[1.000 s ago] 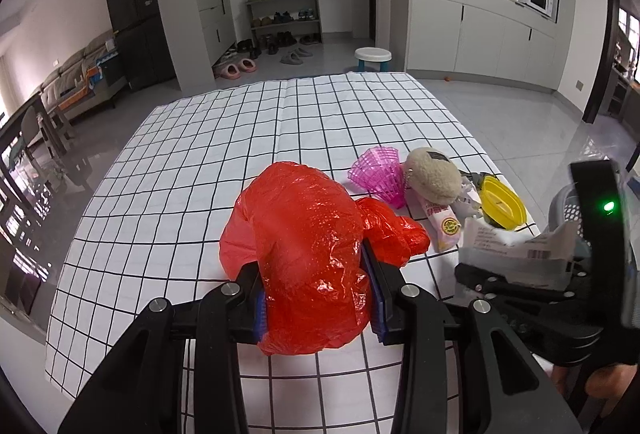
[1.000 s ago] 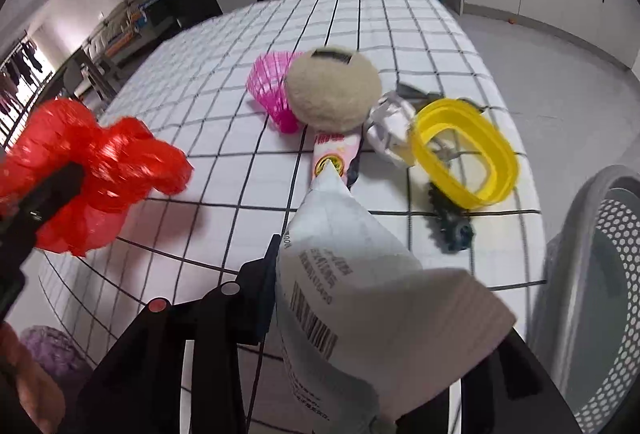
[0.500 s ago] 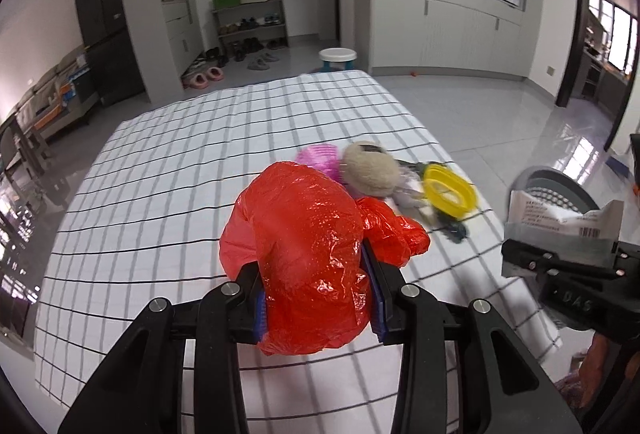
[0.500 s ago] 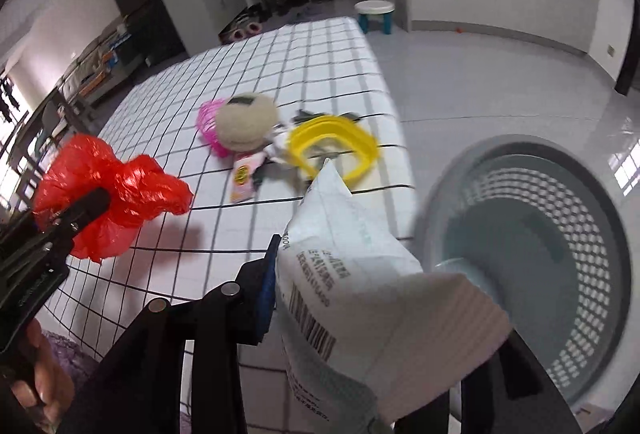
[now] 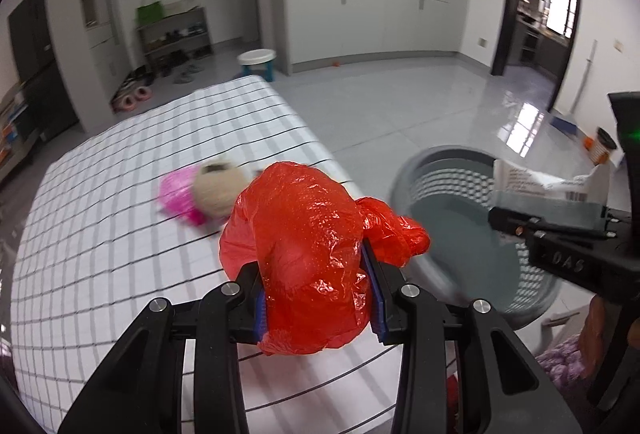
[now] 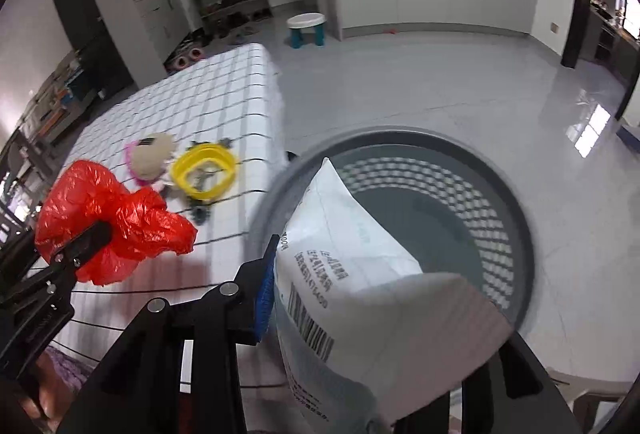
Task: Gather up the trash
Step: 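Carry bag and packet over the grey basket and open both grippers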
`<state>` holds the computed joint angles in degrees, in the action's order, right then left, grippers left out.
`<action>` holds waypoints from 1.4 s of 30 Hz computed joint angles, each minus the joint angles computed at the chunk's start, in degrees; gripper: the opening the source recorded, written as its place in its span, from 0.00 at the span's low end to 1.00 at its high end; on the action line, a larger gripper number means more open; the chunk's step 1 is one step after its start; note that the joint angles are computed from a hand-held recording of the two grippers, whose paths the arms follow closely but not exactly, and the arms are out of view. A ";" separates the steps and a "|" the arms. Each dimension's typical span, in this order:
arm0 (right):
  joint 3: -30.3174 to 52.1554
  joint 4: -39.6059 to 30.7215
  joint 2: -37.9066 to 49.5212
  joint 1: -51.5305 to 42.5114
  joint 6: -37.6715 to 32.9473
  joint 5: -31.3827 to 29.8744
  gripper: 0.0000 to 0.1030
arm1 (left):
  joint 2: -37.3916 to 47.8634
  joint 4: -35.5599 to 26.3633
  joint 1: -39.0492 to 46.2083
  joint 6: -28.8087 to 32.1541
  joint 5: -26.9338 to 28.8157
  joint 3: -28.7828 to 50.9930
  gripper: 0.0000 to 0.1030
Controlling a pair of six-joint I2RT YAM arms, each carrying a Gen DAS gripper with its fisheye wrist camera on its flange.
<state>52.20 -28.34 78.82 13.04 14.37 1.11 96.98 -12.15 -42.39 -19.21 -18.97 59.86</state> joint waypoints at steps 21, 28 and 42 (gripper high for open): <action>-5.33 0.19 -5.18 -13.96 0.05 -4.08 0.69 | 15.51 2.35 -3.33 5.04 6.40 16.17 0.77; -6.00 -0.24 -5.58 -14.39 0.82 -5.07 0.69 | 15.20 3.55 -3.28 4.68 5.27 14.99 0.78; -4.87 -0.01 -5.43 -16.70 1.15 -5.90 0.69 | 13.88 4.16 -4.67 5.58 6.45 14.53 0.86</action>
<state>47.33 -28.35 73.39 -3.66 15.52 -4.79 110.86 -7.99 -47.06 -13.63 -12.52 74.39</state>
